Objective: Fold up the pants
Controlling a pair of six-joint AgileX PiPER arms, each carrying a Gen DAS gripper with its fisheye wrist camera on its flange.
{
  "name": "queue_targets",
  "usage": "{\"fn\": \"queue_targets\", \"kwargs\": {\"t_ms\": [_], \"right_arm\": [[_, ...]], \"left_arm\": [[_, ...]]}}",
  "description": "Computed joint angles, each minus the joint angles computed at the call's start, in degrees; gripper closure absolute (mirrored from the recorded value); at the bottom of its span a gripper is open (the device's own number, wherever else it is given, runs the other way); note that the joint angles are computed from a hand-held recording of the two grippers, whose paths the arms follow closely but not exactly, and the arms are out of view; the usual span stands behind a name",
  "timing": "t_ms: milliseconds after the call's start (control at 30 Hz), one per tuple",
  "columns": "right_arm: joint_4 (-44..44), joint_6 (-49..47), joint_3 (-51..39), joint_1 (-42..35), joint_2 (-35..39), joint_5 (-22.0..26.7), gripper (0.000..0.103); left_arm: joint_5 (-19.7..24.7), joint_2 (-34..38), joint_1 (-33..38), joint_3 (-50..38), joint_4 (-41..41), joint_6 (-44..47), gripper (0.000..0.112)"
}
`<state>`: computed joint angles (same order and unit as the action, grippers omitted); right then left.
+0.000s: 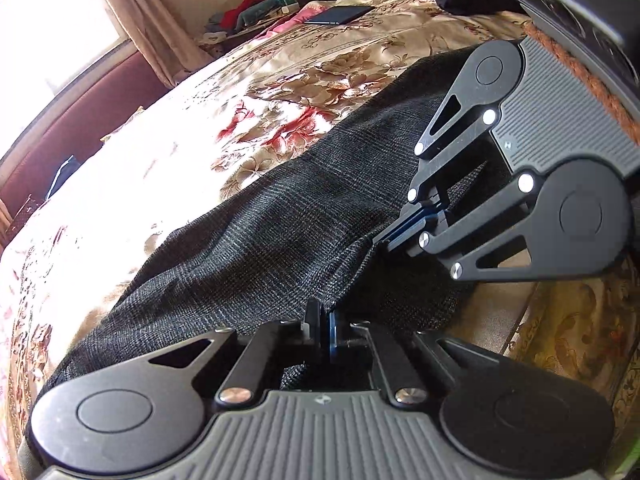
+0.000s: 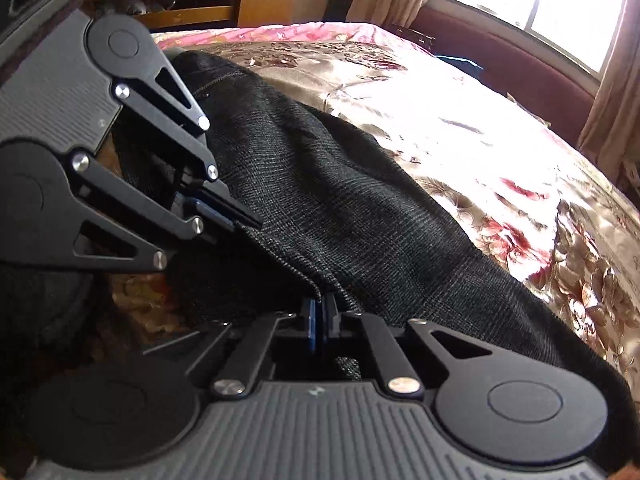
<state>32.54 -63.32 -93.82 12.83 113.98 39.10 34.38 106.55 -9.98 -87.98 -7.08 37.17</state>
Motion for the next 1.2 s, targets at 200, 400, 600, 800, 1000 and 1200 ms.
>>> {"fn": "queue_targets", "kwargs": {"t_ms": [200, 400, 600, 800, 1000, 1200], "right_arm": [[0.7, 0.6, 4.5, -0.3, -4.1, 4.8, 0.1], [-2.7, 3.9, 1.5, 1.2, -0.7, 5.0, 0.094], [-1.6, 0.5, 3.4, 2.0, -4.5, 3.3, 0.09], [1.5, 0.8, -1.8, 5.7, -0.9, 5.0, 0.091], [-4.9, 15.7, -15.4, 9.1, 9.5, 13.2, 0.09], [3.1, 18.2, -7.9, 2.1, 2.5, 12.7, 0.091]], "left_arm": [[4.6, -3.7, 1.2, 3.1, -2.7, 4.6, 0.093], [5.2, -4.2, 4.3, 4.1, -4.5, 2.2, 0.086], [0.8, -10.4, 11.8, 10.7, 0.1, -0.9, 0.075], [-6.1, -11.4, 18.6, 13.8, 12.9, -14.7, 0.075], [-4.4, -3.0, 20.2, 7.9, 15.2, -17.8, 0.073], [-4.3, -7.9, 17.4, 10.1, 18.4, -20.8, 0.073]]}}
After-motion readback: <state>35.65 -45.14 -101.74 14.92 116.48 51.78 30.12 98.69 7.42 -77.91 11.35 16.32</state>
